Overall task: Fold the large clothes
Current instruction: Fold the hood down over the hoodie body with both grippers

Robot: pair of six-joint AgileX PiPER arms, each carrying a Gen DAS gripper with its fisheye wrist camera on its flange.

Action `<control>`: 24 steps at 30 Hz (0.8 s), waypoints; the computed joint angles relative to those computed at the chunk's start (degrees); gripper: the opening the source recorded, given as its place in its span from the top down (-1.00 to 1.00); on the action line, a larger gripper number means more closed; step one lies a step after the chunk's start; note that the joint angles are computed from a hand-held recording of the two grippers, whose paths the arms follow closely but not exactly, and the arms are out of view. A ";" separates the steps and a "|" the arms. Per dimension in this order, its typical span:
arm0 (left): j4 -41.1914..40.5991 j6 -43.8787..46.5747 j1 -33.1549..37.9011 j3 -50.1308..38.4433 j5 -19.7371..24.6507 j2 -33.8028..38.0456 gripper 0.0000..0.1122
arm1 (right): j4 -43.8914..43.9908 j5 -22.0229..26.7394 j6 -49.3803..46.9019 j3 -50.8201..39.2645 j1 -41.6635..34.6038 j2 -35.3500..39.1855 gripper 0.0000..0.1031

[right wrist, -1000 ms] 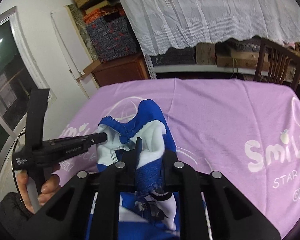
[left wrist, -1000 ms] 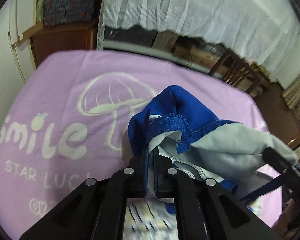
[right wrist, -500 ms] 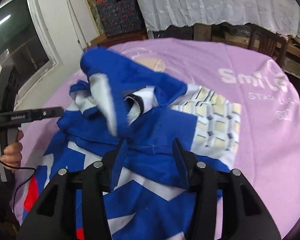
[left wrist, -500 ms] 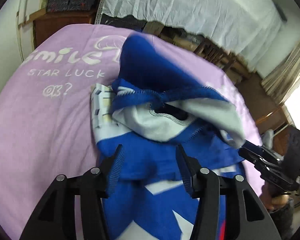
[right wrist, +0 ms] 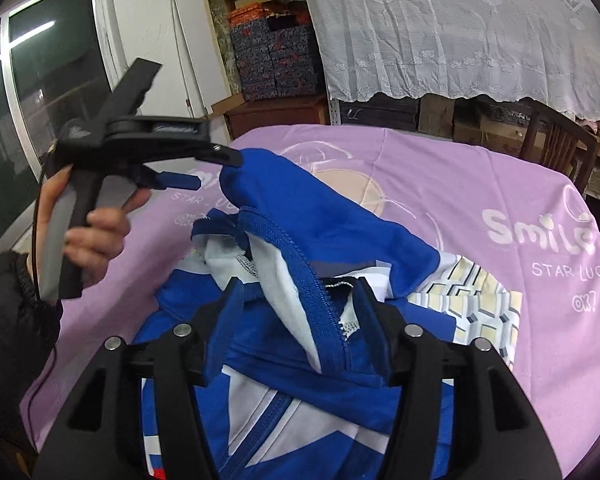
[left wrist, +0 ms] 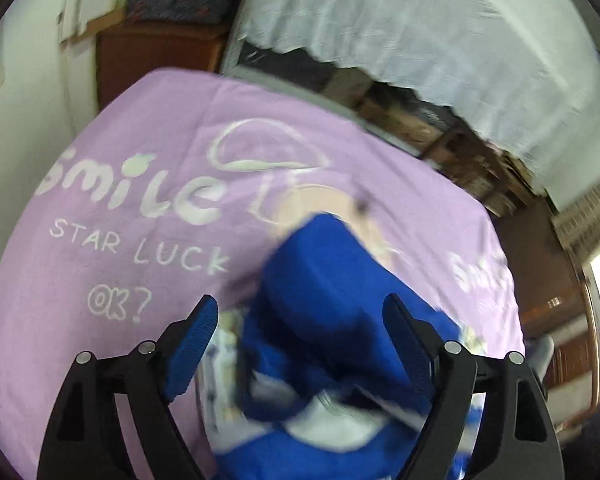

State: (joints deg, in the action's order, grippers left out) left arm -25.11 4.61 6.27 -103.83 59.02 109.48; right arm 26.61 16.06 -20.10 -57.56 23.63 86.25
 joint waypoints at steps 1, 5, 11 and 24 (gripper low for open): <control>-0.63 -0.21 0.44 -2.75 1.70 2.82 -0.46 | 0.09 0.03 -0.07 -0.18 0.02 0.64 0.16; -6.33 5.64 1.69 -4.76 5.08 6.16 0.85 | 3.33 0.91 -3.53 0.15 -0.97 2.38 0.75; -3.90 8.43 -4.40 3.11 0.73 -6.34 0.86 | 1.03 -0.61 -1.22 1.81 -7.33 -1.01 0.83; -14.08 18.65 -10.80 47.42 -7.98 -29.19 0.85 | 39.38 9.72 -37.79 15.75 -27.48 -8.57 0.37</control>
State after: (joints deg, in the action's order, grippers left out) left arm -39.19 23.27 -4.53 -56.41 51.04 80.29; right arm 65.99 25.79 -57.89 -41.81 -3.85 77.68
